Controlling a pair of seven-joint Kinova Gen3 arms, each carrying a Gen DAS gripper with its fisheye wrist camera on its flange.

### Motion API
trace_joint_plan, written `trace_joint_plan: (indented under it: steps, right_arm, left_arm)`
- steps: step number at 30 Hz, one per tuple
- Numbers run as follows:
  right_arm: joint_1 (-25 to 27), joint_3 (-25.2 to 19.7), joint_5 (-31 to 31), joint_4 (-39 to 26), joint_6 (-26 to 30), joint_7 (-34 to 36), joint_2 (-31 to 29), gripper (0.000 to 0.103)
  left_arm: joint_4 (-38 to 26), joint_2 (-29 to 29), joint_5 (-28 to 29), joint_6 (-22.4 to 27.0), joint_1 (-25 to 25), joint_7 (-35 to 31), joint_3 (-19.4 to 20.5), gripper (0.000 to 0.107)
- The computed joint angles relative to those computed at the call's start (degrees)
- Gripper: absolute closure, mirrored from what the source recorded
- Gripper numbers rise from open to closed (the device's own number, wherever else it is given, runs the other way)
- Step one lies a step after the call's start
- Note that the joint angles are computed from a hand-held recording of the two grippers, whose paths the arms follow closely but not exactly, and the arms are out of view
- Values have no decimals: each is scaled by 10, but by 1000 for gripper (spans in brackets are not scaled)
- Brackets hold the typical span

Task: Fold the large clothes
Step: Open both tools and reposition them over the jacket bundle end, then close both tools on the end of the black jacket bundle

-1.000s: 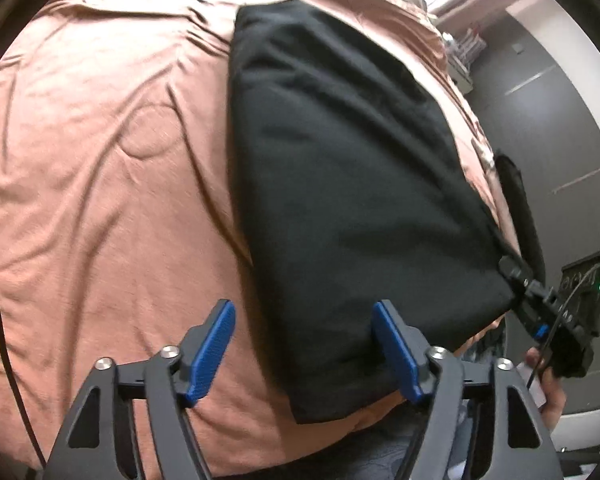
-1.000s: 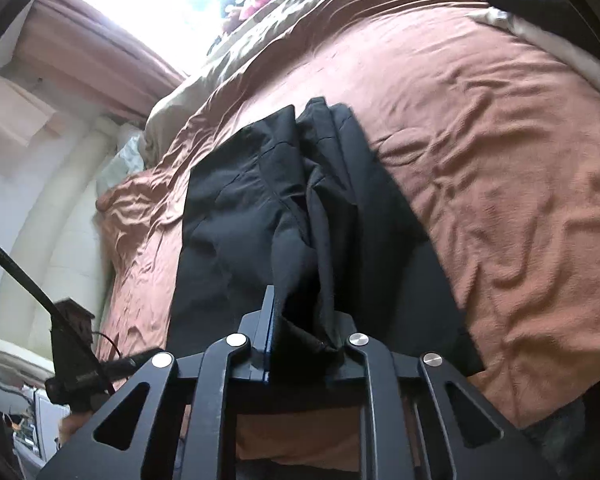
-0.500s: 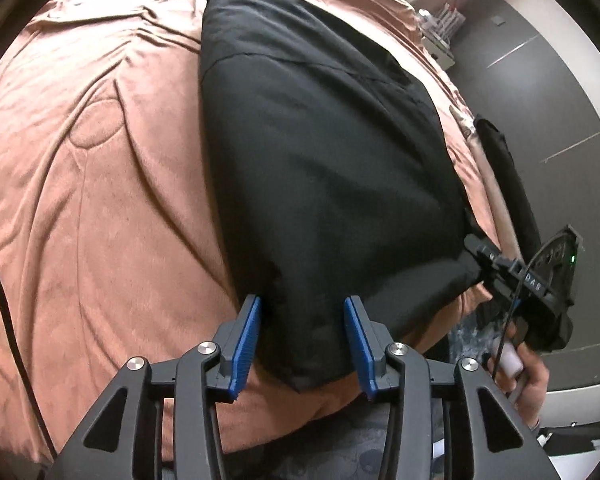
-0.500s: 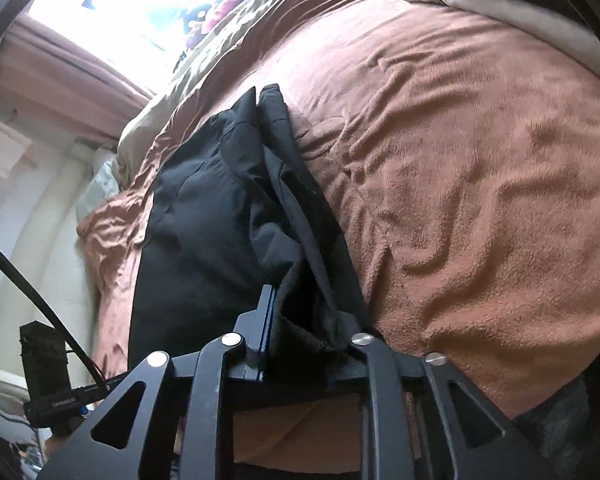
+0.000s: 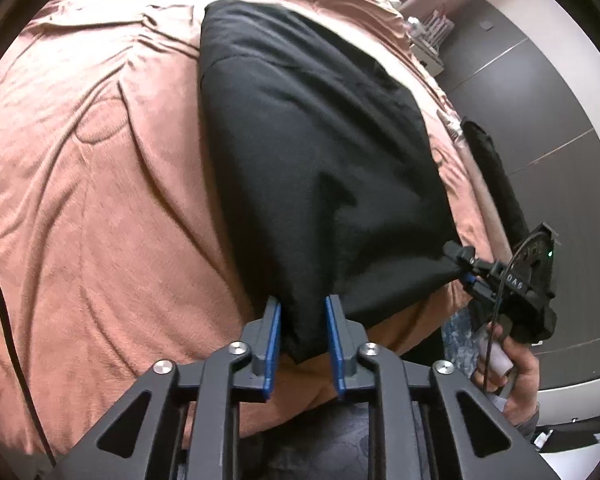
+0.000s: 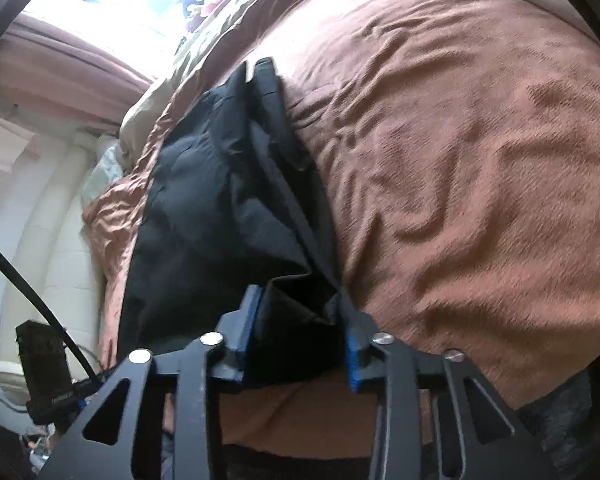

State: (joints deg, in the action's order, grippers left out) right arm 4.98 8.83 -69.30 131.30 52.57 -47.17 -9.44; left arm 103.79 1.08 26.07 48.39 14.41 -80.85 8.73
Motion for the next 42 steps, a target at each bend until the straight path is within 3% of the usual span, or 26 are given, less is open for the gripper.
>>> trace_joint_plan:
  steps: [11,14,16,18,19,20,24,27,36,42]
  right_arm:
    - [-2,7,49,-7,104,-5,-12,78]
    - [0,-2,91,-37,98,-45,-19,70]
    - [1,1,111,-58,94,-65,-26,52]
    - [2,19,107,-76,95,-54,-24,31]
    - [3,26,103,-85,98,-49,-18,29]
    - [5,32,98,-94,105,-44,-9,29]
    - [21,39,68,-132,128,-19,40,29]
    - [34,19,55,-148,126,-18,68,24]
    - [43,-50,37,-220,103,-23,172,23]
    - [57,-83,25,-274,120,-33,239,23]
  left_arm:
    - [-20,-43,-46,88,-17,-30,-17,87]
    - [-28,-28,-55,124,-26,-46,-24,85]
    - [-32,-21,-44,130,-35,-58,-29,78]
    - [-32,-19,-19,121,-49,-77,-39,62]
    - [-35,-19,-20,113,-54,-74,-40,49]
    - [-38,-16,-24,103,-57,-70,-40,42]
    - [-50,2,-2,85,-76,-79,-48,41]
    - [-72,26,-7,72,-82,-71,-44,41]
    - [-144,108,-3,61,-102,-72,-30,41]
    - [-179,158,-19,38,-104,-52,-25,41]
